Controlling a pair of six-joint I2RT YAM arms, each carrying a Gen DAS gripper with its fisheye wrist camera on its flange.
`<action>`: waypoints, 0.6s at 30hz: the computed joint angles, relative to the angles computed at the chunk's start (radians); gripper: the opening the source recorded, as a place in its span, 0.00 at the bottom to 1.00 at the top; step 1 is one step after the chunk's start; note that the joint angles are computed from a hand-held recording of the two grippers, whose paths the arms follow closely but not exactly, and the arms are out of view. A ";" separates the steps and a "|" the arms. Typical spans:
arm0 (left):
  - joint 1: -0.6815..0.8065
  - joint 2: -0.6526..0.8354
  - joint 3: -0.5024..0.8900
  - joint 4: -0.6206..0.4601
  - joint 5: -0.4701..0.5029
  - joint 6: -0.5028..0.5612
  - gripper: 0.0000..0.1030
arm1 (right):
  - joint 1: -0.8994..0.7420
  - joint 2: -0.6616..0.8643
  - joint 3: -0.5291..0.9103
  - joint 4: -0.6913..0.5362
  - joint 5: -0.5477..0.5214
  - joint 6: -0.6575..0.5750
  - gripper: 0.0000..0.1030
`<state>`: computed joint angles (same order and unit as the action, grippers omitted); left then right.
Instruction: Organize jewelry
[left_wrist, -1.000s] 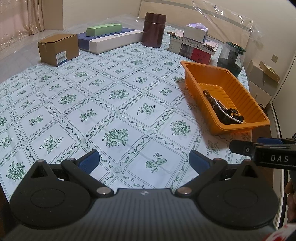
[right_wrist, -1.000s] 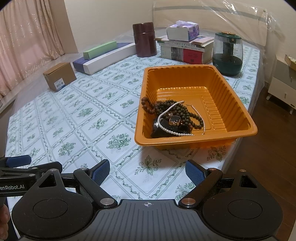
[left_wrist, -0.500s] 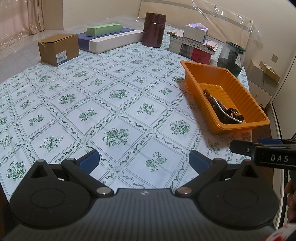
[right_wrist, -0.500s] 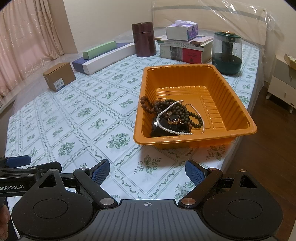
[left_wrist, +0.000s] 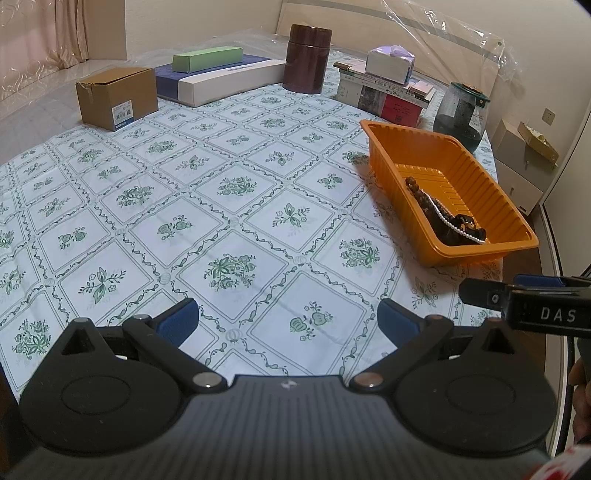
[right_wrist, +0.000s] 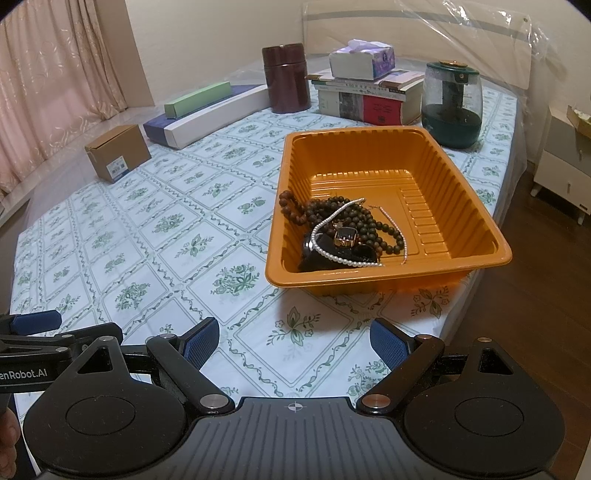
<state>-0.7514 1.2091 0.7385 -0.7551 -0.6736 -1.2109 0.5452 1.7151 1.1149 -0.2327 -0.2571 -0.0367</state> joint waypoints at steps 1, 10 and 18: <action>0.000 -0.001 -0.001 0.001 0.000 0.001 0.99 | -0.001 0.000 0.001 -0.001 0.000 0.000 0.86; 0.003 -0.002 -0.004 0.008 0.002 0.007 0.99 | 0.000 0.000 -0.001 0.000 0.000 0.001 0.86; -0.003 -0.001 -0.012 0.015 0.006 -0.005 0.99 | -0.003 0.001 0.001 -0.001 -0.002 -0.001 0.86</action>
<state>-0.7549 1.2077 0.7260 -0.7401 -0.6677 -1.2160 0.5424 1.7160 1.1157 -0.2335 -0.2592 -0.0374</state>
